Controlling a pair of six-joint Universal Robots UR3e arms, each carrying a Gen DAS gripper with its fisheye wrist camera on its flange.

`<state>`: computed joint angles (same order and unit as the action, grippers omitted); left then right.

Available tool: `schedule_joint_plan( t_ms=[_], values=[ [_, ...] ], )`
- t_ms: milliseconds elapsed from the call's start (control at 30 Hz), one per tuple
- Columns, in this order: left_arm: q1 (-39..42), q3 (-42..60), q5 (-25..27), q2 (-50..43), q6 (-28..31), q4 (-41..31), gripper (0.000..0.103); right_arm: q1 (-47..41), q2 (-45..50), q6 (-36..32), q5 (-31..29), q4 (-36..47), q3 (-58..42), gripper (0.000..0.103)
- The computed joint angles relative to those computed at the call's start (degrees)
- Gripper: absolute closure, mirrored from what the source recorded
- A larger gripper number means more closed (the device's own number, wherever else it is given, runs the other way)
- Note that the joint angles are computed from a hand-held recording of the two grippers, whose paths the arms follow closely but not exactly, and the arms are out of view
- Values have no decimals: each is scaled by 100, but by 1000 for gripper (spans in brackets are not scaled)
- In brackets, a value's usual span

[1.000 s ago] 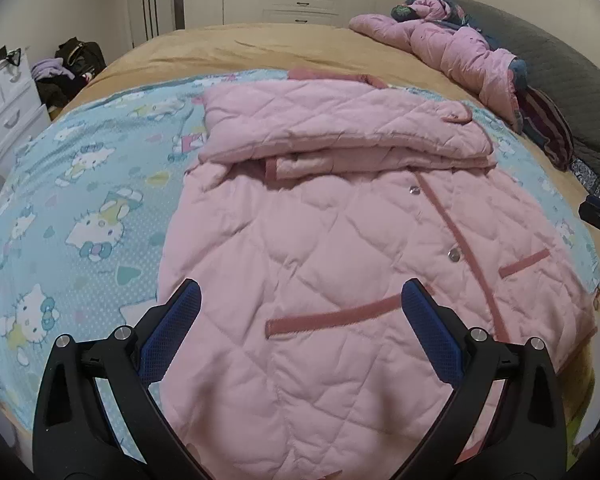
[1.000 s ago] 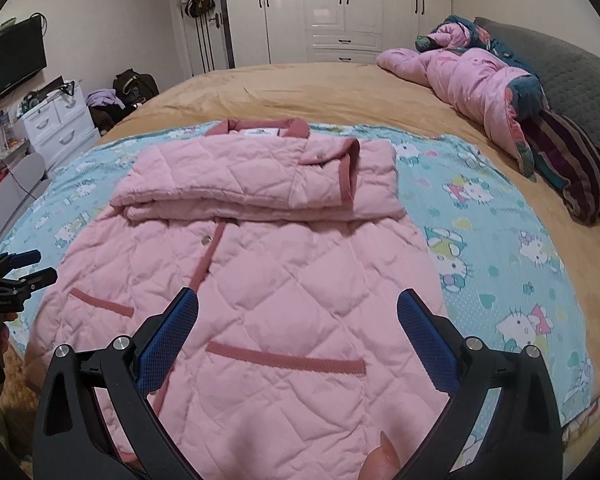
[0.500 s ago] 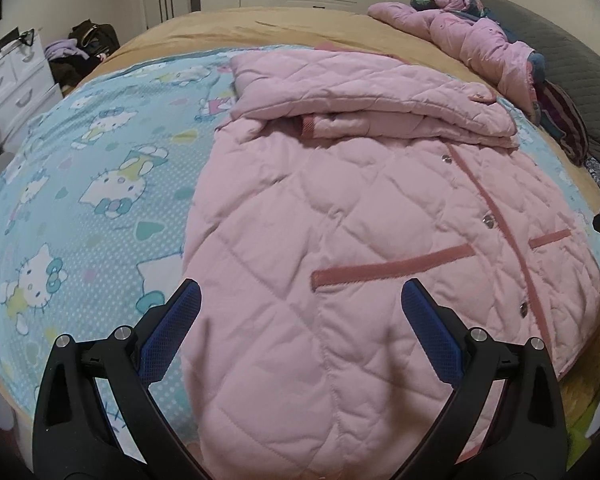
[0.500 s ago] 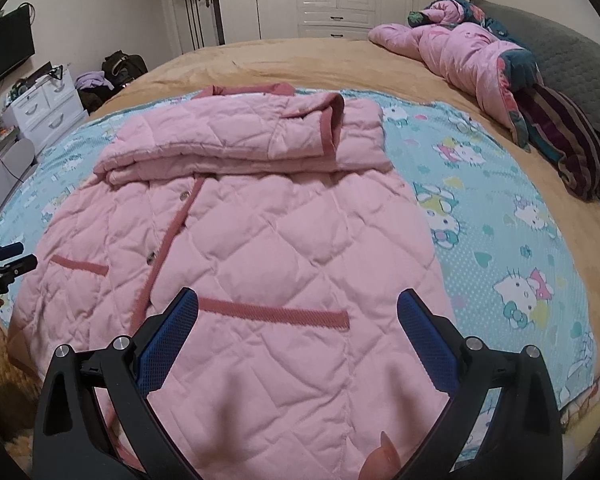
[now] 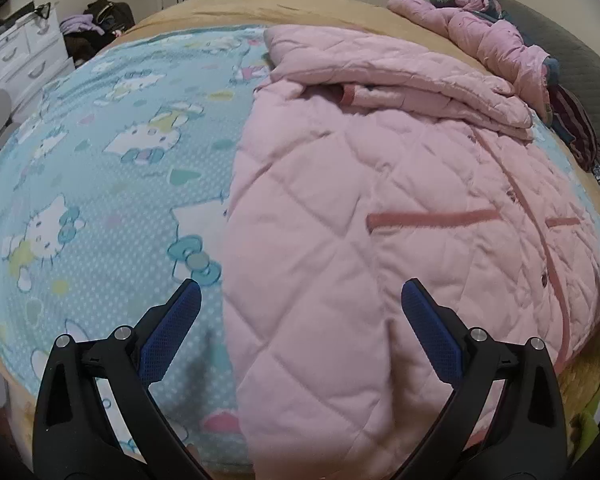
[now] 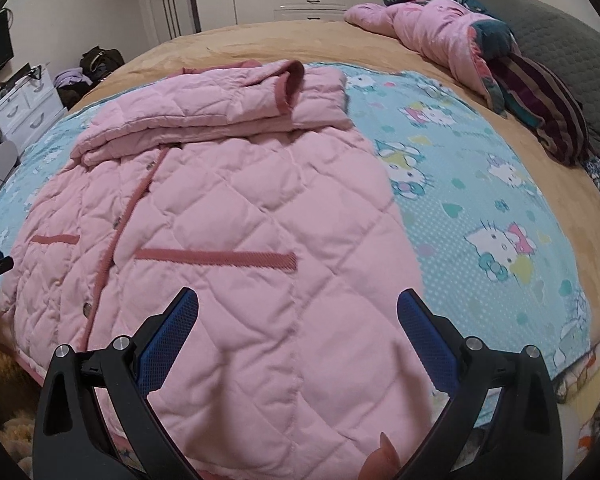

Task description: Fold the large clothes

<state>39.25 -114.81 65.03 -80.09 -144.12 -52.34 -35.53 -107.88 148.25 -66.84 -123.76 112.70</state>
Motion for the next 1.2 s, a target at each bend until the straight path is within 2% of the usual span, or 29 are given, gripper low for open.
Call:
schedule_joint_plan(
  t_ms=[367,633,967,1200],
  values=[
    [301,-495,-47,357,593,-307,9,-622,-462,-527,70,495,307,4],
    [743,-692,-503,542,1249,-1255,9,-977,-782,-947,155,939,456,4],
    [823,-1026,-504,830,1344,-1219,9,-1516,-982,-1544,137,1648,470,4],
    [843,-1094,-487,916,1388,-1279,9,-1995,-689,-2027,250,2492,336,4]
  ],
)
